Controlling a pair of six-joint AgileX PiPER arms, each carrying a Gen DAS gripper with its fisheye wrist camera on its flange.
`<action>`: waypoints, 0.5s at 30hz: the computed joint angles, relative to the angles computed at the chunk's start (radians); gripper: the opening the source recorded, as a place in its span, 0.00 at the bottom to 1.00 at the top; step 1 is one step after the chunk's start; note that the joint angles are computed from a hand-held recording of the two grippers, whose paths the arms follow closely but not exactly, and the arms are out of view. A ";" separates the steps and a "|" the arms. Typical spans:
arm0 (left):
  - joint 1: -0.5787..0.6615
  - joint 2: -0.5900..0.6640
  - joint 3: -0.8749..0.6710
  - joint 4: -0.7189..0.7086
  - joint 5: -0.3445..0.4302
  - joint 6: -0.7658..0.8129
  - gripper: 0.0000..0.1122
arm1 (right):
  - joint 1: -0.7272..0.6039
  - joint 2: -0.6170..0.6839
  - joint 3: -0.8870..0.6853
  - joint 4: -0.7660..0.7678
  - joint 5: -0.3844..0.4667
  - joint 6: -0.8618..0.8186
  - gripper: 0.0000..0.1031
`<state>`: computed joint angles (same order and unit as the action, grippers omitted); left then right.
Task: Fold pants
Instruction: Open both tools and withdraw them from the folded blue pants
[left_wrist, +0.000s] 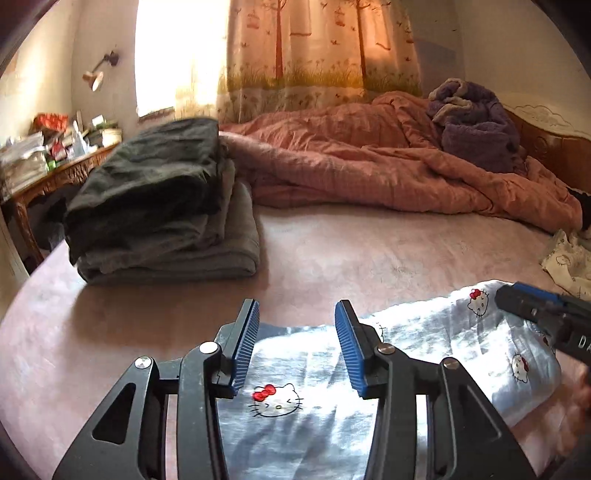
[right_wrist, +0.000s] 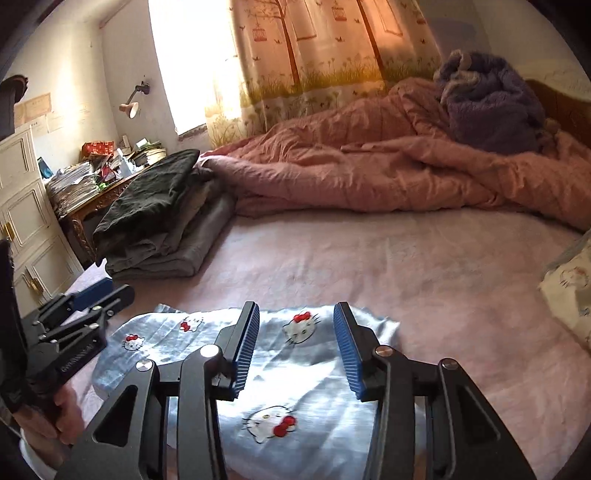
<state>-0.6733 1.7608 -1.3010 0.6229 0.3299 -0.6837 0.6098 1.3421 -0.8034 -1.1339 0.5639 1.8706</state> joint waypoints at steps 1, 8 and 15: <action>0.009 0.028 -0.027 -0.073 0.014 0.055 0.36 | -0.029 0.027 -0.008 0.037 -0.045 -0.024 0.41; 0.081 0.178 -0.150 -0.281 0.134 0.159 0.27 | -0.140 0.134 0.022 0.039 -0.119 0.067 0.41; 0.069 0.210 -0.166 -0.202 0.148 0.100 0.26 | -0.184 0.084 0.082 -0.021 -0.133 0.161 0.41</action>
<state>-0.6045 1.9709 -1.4671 0.4213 0.4777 -0.5842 0.4257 1.4260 -0.7215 -1.1546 0.4313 2.0319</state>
